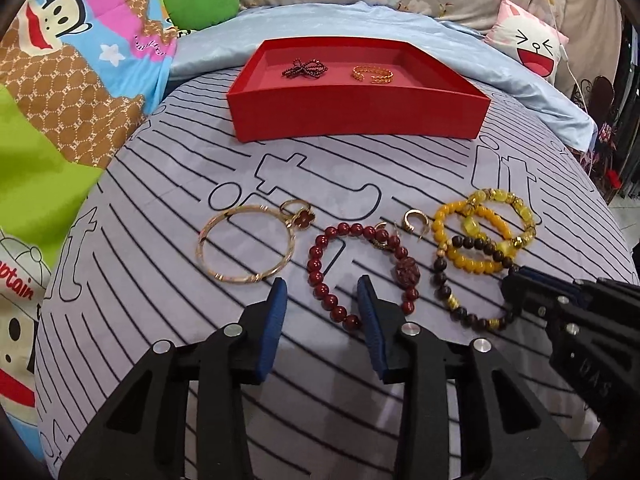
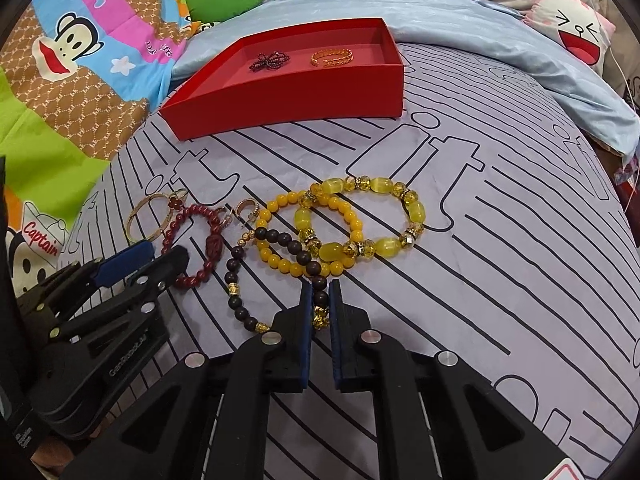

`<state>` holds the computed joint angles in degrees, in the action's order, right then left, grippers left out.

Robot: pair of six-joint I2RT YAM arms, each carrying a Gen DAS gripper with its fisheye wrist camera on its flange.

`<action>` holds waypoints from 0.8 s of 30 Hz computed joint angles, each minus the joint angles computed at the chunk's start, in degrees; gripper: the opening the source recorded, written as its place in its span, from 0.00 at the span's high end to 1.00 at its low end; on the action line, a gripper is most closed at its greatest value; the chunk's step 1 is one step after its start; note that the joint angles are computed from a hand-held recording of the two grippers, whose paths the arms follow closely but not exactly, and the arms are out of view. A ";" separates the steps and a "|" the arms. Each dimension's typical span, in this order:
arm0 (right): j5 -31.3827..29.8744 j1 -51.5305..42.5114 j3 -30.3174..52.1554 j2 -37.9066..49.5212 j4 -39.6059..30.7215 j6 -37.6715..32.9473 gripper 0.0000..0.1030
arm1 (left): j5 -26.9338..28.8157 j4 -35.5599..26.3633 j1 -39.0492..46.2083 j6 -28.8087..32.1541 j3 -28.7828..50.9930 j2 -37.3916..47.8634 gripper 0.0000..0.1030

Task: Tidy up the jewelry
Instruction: 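Close the left gripper on the red beaded bracelet while the right holds its bracelet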

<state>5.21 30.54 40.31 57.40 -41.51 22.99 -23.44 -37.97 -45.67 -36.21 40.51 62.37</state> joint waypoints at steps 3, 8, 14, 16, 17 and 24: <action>-0.11 0.47 -0.27 -0.80 -0.57 0.55 0.93 | 1.14 -1.86 0.26 -0.98 -1.01 -2.98 0.70; -0.44 0.97 -0.81 -1.97 -1.09 1.29 0.93 | 2.44 -3.80 0.42 -2.90 -2.12 -6.24 0.70; -0.65 1.39 -0.85 -2.10 -1.13 1.87 0.93 | 5.02 -3.15 2.25 -3.64 -2.61 -7.37 0.70; -0.56 1.68 -0.83 -2.07 -1.11 2.20 0.93 | 4.53 -2.68 1.73 -2.97 -2.57 -6.79 0.72; -0.57 1.69 -0.76 -1.98 -1.11 2.19 0.93 | 4.43 -2.48 1.45 -2.41 -2.54 -6.60 0.75; -0.75 1.78 -0.64 -1.84 -1.10 2.43 0.93 | 10.21 -0.77 3.64 -0.66 -3.56 -8.73 0.93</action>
